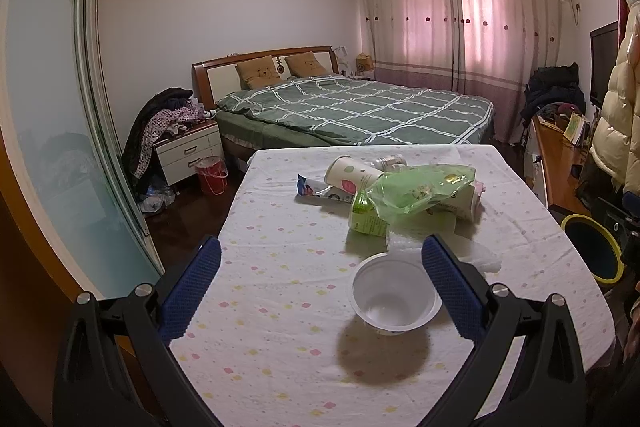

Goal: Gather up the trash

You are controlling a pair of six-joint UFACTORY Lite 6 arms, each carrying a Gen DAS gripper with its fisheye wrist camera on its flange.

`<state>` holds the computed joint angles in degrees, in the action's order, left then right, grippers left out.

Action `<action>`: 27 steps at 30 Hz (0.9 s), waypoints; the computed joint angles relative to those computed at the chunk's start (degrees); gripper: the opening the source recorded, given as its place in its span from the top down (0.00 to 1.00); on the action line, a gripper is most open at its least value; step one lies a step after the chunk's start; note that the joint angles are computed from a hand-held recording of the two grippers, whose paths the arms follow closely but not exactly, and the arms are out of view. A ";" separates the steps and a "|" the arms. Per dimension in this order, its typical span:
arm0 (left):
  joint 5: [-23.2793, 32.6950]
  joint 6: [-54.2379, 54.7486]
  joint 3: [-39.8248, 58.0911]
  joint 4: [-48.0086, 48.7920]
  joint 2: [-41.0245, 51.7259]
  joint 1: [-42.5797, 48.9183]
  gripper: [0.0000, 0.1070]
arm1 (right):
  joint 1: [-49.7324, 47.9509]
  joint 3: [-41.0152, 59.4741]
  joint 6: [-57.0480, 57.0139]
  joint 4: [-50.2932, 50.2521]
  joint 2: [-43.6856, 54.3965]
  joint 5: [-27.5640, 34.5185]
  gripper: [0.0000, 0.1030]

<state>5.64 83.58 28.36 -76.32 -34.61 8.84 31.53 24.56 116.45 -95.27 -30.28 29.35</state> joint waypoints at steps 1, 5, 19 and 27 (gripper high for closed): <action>0.00 0.02 0.00 0.00 0.00 0.00 0.07 | 0.01 0.04 0.01 0.01 0.06 0.00 0.05; 0.07 2.44 0.14 -2.18 0.36 0.07 0.07 | 0.08 0.12 -0.08 0.20 0.17 0.06 0.06; -0.37 5.01 0.07 -4.66 0.71 -0.48 0.07 | 0.29 0.95 1.47 -0.95 2.13 0.14 0.05; -0.21 19.08 1.07 -18.63 3.94 -0.31 0.07 | -0.27 3.11 4.10 -3.38 6.37 -0.74 0.05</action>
<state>5.43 102.66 29.43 -94.94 -30.67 8.52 31.26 27.67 120.55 -98.66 -23.91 28.61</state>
